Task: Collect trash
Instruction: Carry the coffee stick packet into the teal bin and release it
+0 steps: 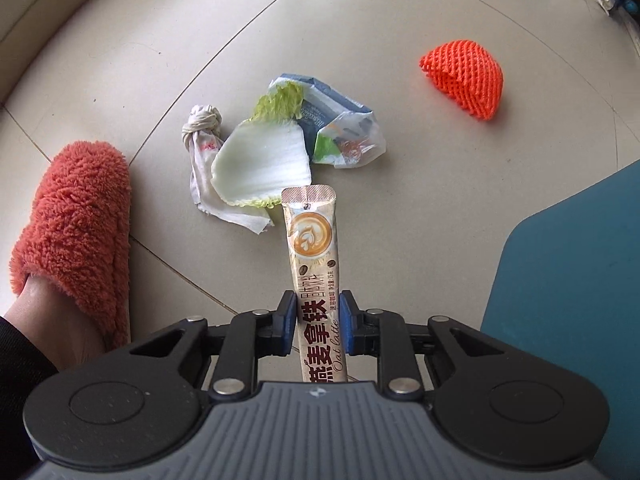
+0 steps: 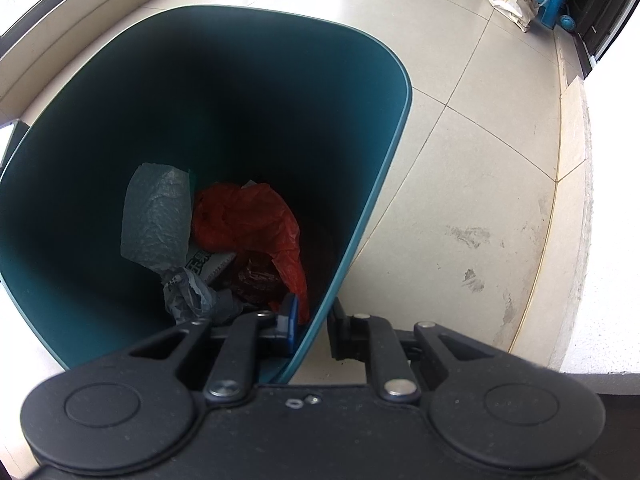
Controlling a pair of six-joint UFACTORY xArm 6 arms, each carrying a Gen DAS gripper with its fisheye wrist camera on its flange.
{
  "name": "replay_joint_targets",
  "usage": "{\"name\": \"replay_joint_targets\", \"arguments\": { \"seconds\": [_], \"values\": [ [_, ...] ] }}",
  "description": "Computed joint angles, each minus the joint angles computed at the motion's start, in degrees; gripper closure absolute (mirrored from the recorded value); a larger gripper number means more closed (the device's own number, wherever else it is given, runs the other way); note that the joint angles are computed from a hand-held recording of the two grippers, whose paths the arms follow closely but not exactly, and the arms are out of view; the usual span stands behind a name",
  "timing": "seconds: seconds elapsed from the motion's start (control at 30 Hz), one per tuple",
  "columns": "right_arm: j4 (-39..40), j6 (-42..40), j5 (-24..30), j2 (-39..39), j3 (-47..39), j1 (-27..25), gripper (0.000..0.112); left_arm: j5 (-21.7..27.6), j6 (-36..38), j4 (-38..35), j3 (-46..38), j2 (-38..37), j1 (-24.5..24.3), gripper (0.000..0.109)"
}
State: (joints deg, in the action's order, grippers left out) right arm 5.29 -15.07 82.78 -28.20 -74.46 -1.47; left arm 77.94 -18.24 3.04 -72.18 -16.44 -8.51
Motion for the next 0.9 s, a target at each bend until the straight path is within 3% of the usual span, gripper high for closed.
{"name": "replay_joint_targets", "arguments": {
  "seconds": [0.37, 0.6, 0.77, 0.9],
  "values": [
    [-1.9, 0.8, -1.1, -0.5, 1.1, 1.5, 0.099, 1.6, 2.5, -1.4, -19.3, 1.6, -3.2, 0.087],
    [-3.1, 0.6, -1.7, -0.7, 1.6, 2.4, 0.099, 7.3, 3.4, -2.8, -37.1, 8.0, -6.3, 0.087],
    [-3.1, 0.6, -1.9, -0.9, 1.8, 2.4, 0.099, 12.0, 4.3, -3.6, -51.0, 15.0, -11.8, 0.087],
    [-2.9, 0.5, -1.9, -1.0, 1.9, 2.3, 0.099, 13.8, 5.4, -3.4, -55.9, 19.0, -17.1, 0.087]
  ]
}}
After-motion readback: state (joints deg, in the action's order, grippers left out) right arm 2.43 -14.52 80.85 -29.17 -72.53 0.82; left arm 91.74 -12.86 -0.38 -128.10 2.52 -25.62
